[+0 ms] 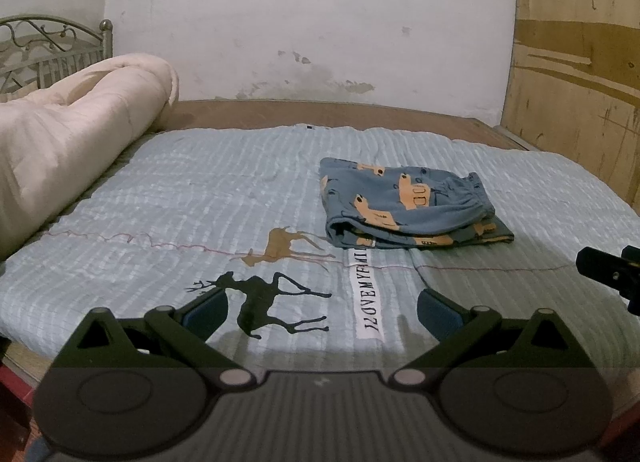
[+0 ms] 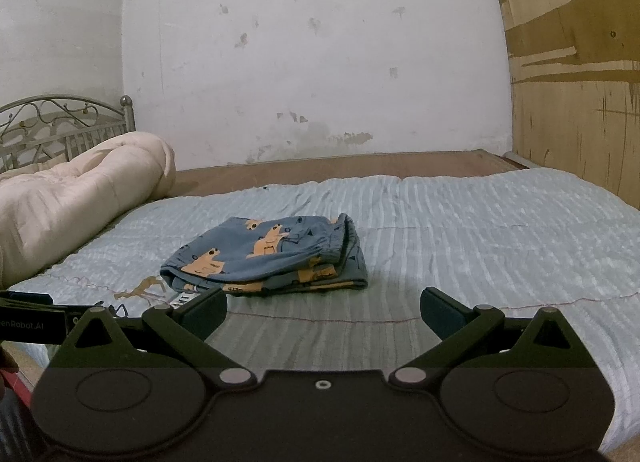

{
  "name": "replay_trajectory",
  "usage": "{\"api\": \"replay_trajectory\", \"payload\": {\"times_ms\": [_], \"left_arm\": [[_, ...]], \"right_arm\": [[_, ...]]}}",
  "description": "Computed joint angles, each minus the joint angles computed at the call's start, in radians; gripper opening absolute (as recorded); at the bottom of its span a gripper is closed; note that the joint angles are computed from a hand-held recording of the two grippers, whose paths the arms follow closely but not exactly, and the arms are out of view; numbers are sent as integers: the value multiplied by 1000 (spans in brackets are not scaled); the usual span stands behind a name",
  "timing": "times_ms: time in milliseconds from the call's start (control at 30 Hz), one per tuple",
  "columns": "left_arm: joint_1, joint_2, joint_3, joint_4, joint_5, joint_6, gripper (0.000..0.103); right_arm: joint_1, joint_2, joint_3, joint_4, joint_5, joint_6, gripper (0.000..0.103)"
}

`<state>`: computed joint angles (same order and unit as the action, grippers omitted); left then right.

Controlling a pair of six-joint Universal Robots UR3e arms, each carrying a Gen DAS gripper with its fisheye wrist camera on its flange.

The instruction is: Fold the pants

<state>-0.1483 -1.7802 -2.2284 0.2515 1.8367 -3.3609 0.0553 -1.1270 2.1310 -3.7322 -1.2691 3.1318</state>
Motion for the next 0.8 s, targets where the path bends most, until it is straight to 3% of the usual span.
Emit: {"api": "replay_trajectory", "payload": {"times_ms": [200,800], "left_arm": [[-28,9,67,-149,55,-23,102],[-26,3,86,-170,81,-18,102]], "right_arm": [[1,4,-3,6,-1,0,102],[1,8,-10,9,0,1,102]]}}
